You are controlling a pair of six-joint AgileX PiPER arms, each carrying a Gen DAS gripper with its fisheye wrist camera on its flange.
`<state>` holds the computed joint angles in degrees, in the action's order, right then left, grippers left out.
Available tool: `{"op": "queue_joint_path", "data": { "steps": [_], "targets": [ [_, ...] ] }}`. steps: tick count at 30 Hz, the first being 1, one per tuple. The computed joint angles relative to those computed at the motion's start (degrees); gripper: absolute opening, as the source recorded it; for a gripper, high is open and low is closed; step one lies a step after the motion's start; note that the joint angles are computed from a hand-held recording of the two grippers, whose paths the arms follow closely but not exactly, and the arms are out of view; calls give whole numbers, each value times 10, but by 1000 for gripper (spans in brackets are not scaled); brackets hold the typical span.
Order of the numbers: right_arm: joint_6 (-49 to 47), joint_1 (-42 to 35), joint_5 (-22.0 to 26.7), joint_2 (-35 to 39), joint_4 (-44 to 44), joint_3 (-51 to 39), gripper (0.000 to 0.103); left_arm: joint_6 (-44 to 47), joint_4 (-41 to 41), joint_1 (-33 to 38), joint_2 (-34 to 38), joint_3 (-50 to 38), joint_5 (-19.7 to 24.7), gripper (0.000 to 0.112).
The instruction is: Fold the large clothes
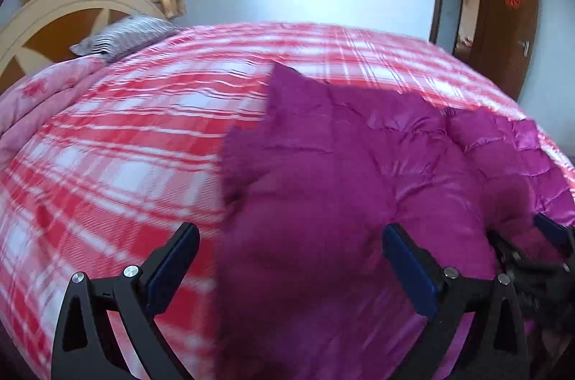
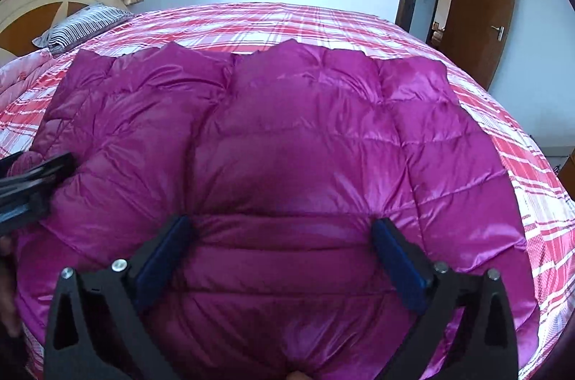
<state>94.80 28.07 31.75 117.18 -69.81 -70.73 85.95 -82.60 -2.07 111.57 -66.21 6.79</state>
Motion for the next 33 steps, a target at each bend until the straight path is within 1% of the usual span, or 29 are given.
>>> {"op": "queue_joint_path", "data": {
  "steps": [1,2,3,4,5,6,8,9,10,11,12,13,14,15,17,19,20,21,22,23,24,25,26,27,31,33],
  "targets": [
    [11,2,2,-3,-10,6,102,34,-34,13,-7,10,14,102],
    [19,3,3,-3,-16,8,102,46,-47,33,-11,20,37,102],
    [28,4,5,-3,-25,10,102,34,-38,59,-14,29,66,102],
    [41,11,10,-4,-32,15,102,0,-7,80,-13,30,99,102],
    [46,14,13,-4,-35,17,102,-53,41,101,-5,22,141,102],
    [47,14,13,-4,-37,17,102,-84,65,118,4,15,178,102],
    [49,13,12,-2,-39,15,102,-101,72,145,22,7,244,102],
    [57,15,13,-2,-44,17,102,-107,65,153,31,4,268,102],
    [62,17,15,-2,-48,19,102,-90,41,153,26,17,268,102],
    [66,18,16,-3,-52,20,102,-70,17,155,29,20,279,102],
    [70,18,16,-3,-55,22,102,-71,12,157,36,14,297,102],
    [75,18,15,-3,-59,23,102,-76,8,153,38,12,295,101],
    [81,18,15,-4,-64,26,102,-73,-2,147,39,11,291,99],
    [85,19,15,-5,-68,28,102,-66,-11,143,43,8,298,96],
    [92,20,16,-5,-73,31,102,-62,-11,135,49,2,300,75],
    [96,20,17,-5,-77,32,102,-37,-22,128,52,2,290,70],
    [97,21,17,-5,-78,32,102,-21,-34,127,53,5,291,60],
    [99,21,18,-5,-80,33,102,-25,-27,128,61,-5,307,54],
    [97,21,17,-4,-78,32,102,-35,-15,131,68,-14,319,43],
    [97,21,17,-4,-78,32,102,-45,-5,134,74,-23,338,29],
    [97,20,17,-4,-78,32,102,-44,-4,137,75,-24,354,24],
    [98,20,16,-4,-79,33,102,-37,-9,136,69,-20,353,20],
    [102,20,16,-5,-82,35,102,-20,-20,134,56,-9,347,18],
    [103,20,16,-5,-83,36,102,-10,-30,135,46,-2,350,18],
    [117,21,15,-6,-93,40,102,8,-50,141,6,12,374,16],
    [119,21,13,-7,-96,42,102,18,-56,132,-28,23,381,16]
  ]
}}
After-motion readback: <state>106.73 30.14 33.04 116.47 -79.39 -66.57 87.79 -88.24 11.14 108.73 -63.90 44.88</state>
